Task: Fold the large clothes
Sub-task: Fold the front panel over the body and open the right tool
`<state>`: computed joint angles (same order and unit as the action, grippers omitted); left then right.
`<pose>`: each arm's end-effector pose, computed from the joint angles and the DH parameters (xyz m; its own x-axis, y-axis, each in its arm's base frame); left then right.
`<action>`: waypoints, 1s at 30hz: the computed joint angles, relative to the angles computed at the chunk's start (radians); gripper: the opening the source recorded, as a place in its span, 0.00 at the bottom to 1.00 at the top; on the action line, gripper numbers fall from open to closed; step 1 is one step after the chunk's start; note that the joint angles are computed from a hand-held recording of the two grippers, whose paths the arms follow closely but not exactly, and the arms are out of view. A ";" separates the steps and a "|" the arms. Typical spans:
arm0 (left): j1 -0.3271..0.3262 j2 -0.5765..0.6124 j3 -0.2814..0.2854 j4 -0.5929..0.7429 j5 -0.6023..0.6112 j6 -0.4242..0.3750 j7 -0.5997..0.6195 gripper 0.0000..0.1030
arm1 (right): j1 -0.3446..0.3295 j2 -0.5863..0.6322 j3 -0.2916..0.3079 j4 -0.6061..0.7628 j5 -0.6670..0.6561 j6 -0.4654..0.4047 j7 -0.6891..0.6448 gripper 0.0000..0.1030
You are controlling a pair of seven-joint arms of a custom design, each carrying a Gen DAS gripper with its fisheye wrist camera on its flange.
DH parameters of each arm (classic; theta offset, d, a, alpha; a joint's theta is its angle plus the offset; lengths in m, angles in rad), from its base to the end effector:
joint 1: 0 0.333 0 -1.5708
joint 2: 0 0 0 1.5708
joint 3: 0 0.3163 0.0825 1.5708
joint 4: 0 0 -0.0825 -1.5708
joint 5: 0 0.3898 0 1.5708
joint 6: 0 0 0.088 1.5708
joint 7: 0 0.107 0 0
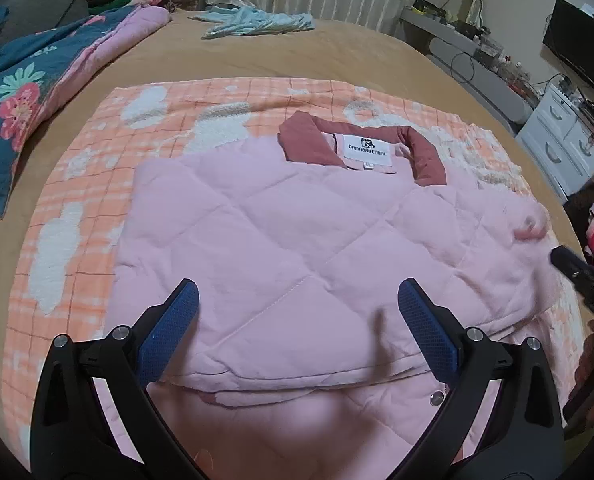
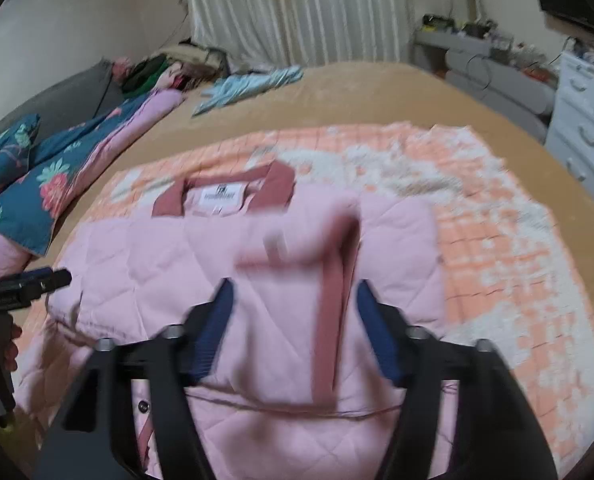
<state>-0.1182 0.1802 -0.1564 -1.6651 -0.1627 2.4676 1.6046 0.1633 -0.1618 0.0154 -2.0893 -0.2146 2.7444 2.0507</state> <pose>0.6460 -0.1731 0.5688 -0.2495 -0.9544 0.1641 -0.8091 0.1123 -0.5768 0.5519 0.1088 0.5897 -0.0727 -0.9863 -0.1481 -0.6737 0.1580 -0.7219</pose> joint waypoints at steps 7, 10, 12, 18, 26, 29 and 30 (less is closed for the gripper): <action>-0.004 0.038 0.009 0.029 0.028 -0.049 -0.033 0.91 | -0.004 -0.024 0.010 0.002 -0.048 0.011 0.019 0.73; -0.001 0.057 0.012 0.037 0.038 -0.068 -0.042 0.91 | 0.013 -0.008 0.014 0.030 -0.042 -0.001 -0.015 0.78; 0.008 0.073 0.008 0.042 0.020 -0.082 -0.019 0.91 | 0.027 0.011 0.020 0.058 -0.033 -0.017 -0.045 0.80; 0.014 0.085 0.010 0.022 0.014 -0.057 0.013 0.92 | 0.058 0.082 0.038 0.139 -0.039 -0.051 -0.101 0.84; 0.022 0.087 0.009 0.011 -0.014 -0.040 0.029 0.92 | 0.089 0.212 0.047 0.262 0.006 -0.149 -0.165 0.84; 0.020 0.088 0.010 0.009 -0.013 -0.030 0.025 0.92 | 0.096 0.266 0.046 0.311 0.010 -0.240 -0.170 0.84; 0.019 0.087 0.011 0.007 -0.010 -0.026 0.022 0.92 | 0.099 0.290 0.045 0.338 0.008 -0.294 -0.163 0.86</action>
